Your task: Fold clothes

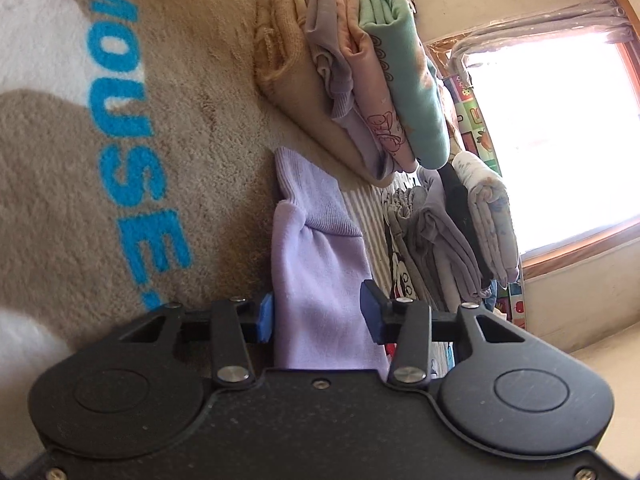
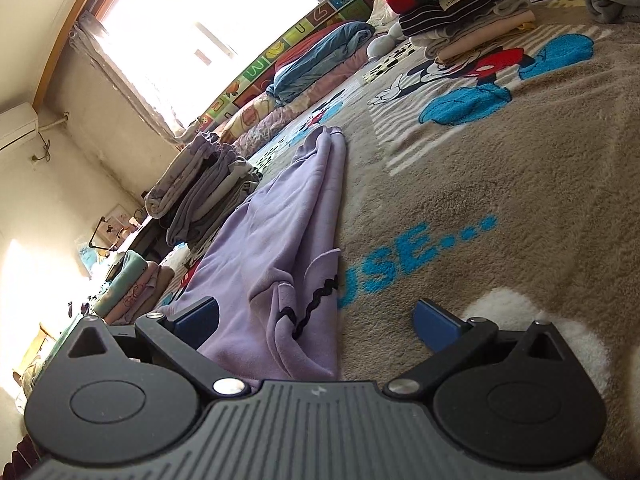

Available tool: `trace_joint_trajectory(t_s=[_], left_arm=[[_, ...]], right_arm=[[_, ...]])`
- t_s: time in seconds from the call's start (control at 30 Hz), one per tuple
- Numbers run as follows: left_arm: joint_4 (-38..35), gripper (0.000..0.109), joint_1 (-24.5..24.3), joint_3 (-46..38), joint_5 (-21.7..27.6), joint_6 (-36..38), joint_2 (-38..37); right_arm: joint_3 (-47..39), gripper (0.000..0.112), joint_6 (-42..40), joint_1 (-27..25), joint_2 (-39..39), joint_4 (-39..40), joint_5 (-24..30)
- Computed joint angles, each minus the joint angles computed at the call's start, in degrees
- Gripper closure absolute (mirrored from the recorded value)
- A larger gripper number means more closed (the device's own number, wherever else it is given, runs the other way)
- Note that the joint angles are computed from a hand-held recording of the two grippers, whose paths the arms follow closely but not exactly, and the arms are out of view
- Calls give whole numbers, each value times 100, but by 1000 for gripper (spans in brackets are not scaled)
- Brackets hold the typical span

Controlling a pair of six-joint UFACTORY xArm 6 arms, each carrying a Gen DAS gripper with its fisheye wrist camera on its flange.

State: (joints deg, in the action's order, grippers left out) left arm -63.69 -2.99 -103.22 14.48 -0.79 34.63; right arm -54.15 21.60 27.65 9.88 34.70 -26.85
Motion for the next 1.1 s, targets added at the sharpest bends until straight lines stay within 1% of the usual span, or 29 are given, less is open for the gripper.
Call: trace_joint_trajectory(t_s=[0.03, 0.07, 0.13, 0.17, 0.2, 0.23, 0.3, 0.4, 0.5, 0.6, 0.73, 0.87, 0.97, 1.0, 1.03, 1.07, 1.1], left_arm=[[109, 74, 1, -86, 14, -9, 66], [178, 74, -2, -156, 21, 34, 118], [587, 89, -22, -369, 13, -30, 282], [668, 92, -35, -461, 24, 7, 345], [676, 100, -51, -551, 30, 96, 401], [495, 102, -88, -577, -10, 376, 396], [10, 103, -195, -558, -145, 1150, 306], [86, 103, -471, -532, -473, 2127, 141], [-54, 103, -803, -455, -770, 3271, -41], [-668, 103, -1104, -435, -780, 4533, -192], [-583, 103, -1493, -279, -738, 5318, -321], [341, 103, -1887, -13, -719, 5469, -341], [1529, 103, -2145, 331, -786, 5317, -368], [1917, 103, -2196, 446, -754, 5261, -391], [2315, 102, -2218, 560, -566, 5247, -448], [2713, 99, -2215, 650, -268, 5330, -512], [2937, 84, -2231, 798, -126, 5480, -618]], right_arm=[[-10, 9, -43, 0, 8, 11, 6], [-20, 9, -86, 1, 15, 23, 12], [-40, 9, -172, 2, 30, 47, 24], [-50, 9, -215, 3, 38, 59, 30], [-62, 9, -253, 3, 43, 78, 41], [-73, 9, -289, 5, 46, 100, 52], [-91, 9, -355, 9, 53, 139, 67], [-127, 9, -493, 26, 67, 229, 88], [-192, 9, -584, 38, 103, 309, 107], [-268, 9, -718, 59, 142, 411, 134], [-238, 9, -445, -2, 148, 149, 109], [-175, 9, -46, -93, 134, -222, 74], [-94, 9, 182, -121, 104, -412, -86], [-68, 9, 248, -128, 94, -465, -143], [-35, 10, 191, -102, 64, -517, -283], [-2, 10, 86, -65, 29, -570, -450], [26, 11, -19, -30, -6, -627, -613]])
